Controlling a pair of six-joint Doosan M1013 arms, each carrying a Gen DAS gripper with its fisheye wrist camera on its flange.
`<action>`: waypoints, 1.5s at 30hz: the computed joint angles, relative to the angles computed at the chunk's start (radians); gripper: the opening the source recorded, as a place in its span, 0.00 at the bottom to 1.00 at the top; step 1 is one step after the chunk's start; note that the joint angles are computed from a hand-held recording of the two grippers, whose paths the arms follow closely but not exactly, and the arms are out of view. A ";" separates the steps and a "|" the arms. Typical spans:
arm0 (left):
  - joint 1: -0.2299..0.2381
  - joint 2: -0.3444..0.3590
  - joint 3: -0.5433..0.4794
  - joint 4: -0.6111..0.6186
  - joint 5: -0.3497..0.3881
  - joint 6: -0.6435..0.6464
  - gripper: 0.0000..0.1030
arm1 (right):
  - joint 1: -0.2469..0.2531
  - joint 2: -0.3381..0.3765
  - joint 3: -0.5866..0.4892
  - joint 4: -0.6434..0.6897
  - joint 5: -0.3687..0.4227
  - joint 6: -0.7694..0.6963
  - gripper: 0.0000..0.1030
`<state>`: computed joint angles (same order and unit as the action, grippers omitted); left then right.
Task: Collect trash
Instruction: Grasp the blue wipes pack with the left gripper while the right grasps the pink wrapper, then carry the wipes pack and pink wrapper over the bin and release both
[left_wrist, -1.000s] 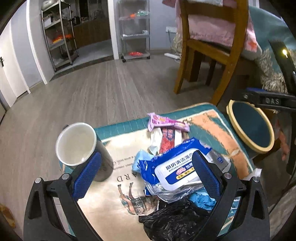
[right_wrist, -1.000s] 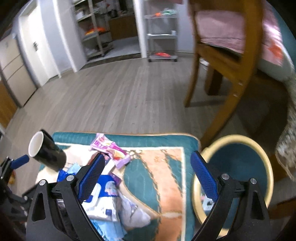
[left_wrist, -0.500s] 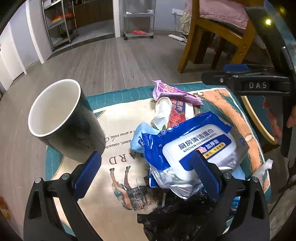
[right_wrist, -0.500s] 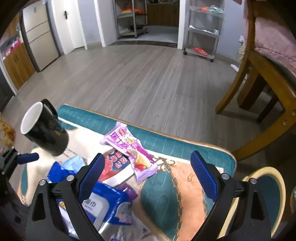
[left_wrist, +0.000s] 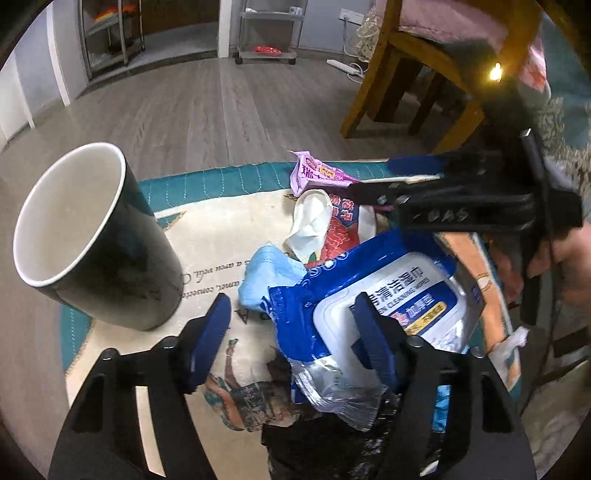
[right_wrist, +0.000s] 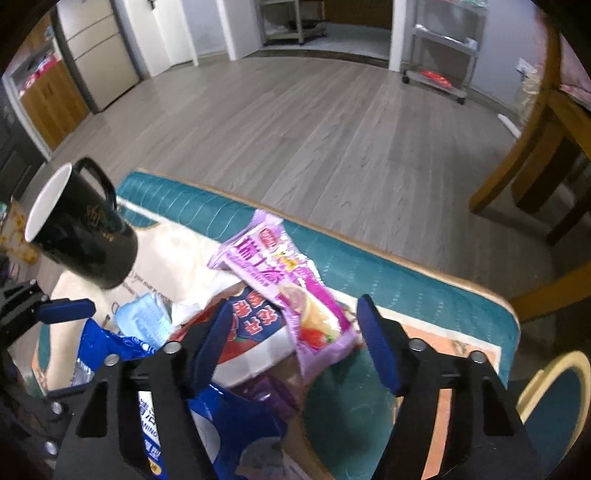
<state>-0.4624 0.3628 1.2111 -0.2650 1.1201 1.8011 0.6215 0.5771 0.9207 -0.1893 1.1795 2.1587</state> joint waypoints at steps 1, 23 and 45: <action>0.002 0.002 -0.003 -0.004 0.005 -0.001 0.62 | 0.002 0.010 -0.014 -0.003 0.019 -0.011 0.63; -0.019 -0.041 0.019 -0.008 -0.014 0.132 0.16 | 0.018 -0.030 0.003 -0.047 0.040 0.047 0.09; -0.014 -0.169 0.076 -0.084 -0.200 0.186 0.16 | 0.087 -0.225 0.102 -0.259 0.043 0.283 0.09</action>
